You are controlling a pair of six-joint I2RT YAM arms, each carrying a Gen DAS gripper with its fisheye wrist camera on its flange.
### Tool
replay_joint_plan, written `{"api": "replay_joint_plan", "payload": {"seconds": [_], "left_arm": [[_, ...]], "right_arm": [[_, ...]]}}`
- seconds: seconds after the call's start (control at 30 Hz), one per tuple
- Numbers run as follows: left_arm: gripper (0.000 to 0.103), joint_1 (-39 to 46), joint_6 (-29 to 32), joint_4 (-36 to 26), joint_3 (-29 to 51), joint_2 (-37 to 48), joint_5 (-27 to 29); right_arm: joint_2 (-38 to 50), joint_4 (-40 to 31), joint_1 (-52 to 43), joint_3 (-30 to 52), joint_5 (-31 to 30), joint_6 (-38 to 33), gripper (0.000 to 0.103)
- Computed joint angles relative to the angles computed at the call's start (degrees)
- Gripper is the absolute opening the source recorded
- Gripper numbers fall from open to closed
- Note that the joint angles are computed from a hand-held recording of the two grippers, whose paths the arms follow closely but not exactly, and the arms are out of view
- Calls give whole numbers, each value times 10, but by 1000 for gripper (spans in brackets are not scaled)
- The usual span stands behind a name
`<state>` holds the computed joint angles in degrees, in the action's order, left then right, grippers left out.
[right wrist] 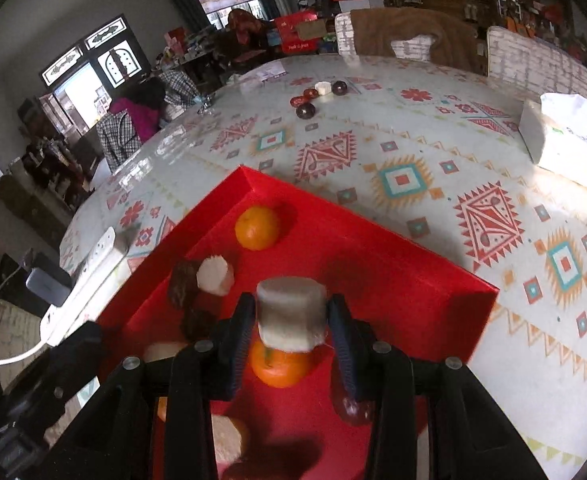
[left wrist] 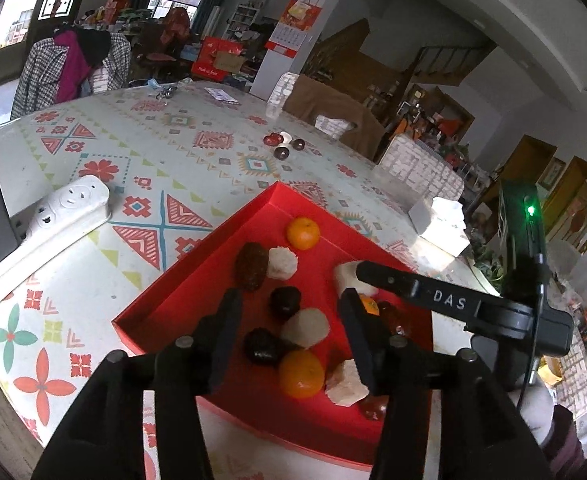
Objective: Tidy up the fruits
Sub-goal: 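Carry both rice cakes over the red tray and release them, then grasp an orange with the left gripper while the right grasps another orange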
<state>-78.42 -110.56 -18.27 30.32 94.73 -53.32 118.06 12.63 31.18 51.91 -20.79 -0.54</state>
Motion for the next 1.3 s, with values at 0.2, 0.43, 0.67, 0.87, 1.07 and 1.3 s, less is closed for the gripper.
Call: {"api": "replay_joint_plan", "payload": {"seconds": [0.2,0.43,0.67,0.87,1.07,1.3], "left_arm": [[55,-7,1,-12,10,-9,-9],[64,-17,32,-36,65,5,-16],[68,-13,111,-10,131,39,-3],[71,-11,163,-30,233,109,9],[89,-15,188,-91,364,196,-2],[89,4,281,-14,438,261,33]], "right_arm": [[-44,17,-9,-30,-13,2,44],[-96,30,-66,-87,-54,-13,47],[-131,16,-178,-132,-95,-77,47],[-146,-47,-353,-135,-133,-191,48],[-95,-125,-548,-57,-168,-288,51],[2,-178,-655,85,-157,-291,52]]}}
